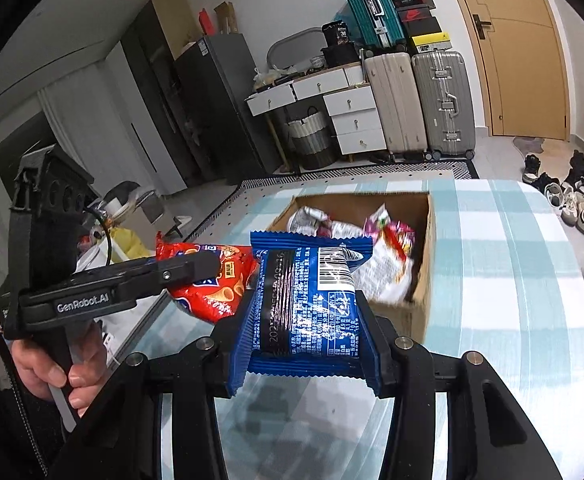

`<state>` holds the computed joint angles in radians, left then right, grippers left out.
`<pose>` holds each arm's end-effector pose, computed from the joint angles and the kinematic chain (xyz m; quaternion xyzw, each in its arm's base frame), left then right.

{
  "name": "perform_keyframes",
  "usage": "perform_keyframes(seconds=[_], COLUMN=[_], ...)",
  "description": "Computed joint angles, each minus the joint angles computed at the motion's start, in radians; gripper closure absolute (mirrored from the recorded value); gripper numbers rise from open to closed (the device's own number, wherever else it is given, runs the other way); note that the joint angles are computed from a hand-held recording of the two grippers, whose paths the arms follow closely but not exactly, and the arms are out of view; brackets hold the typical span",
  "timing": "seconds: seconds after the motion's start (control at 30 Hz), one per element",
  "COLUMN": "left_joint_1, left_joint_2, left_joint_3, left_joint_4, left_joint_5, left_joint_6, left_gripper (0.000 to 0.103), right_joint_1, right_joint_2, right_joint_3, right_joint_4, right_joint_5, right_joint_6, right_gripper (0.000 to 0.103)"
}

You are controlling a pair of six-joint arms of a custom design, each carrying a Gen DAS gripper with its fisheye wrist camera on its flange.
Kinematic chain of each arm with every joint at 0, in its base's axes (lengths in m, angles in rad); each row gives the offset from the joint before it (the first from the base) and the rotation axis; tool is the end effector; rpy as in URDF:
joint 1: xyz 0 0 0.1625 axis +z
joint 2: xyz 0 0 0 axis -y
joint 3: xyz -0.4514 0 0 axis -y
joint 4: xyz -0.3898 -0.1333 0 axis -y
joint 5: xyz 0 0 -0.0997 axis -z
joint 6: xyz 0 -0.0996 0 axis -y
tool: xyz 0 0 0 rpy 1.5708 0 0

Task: Organize snacks
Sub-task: 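Carry the red chip bag and blue Oreo packet over the SF box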

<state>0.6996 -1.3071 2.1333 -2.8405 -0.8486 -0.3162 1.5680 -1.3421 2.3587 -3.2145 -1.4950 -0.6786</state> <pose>-0.2573 -0.4769 0.2869 0.1753 0.8990 -0.3634 0.1706 0.1396 -0.4469 0.2488 0.3261 -0.8929 0.3025 0.0690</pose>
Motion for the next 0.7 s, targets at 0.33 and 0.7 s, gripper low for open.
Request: perform_keyframes(seconds=[0.33,0.7], left_joint_1=[0.043,0.123], left_joint_2=[0.075,0.198], left_joint_3=[-0.150,-0.319], left_joint_4=[0.036,0.064], left_joint_5=[-0.007,-0.057], left_joint_6=[0.088,0.174], left_gripper=[0.074,0.074], right_joint_1=[0.071,0.090], right_joint_2=[0.064,0.173], right_joint_3=[-0.141,-0.307], right_joint_4=[0.056,0.115], right_joint_5=[-0.051,-0.096], right_joint_6=[0.008,0.028], right_gripper=[0.057,0.057])
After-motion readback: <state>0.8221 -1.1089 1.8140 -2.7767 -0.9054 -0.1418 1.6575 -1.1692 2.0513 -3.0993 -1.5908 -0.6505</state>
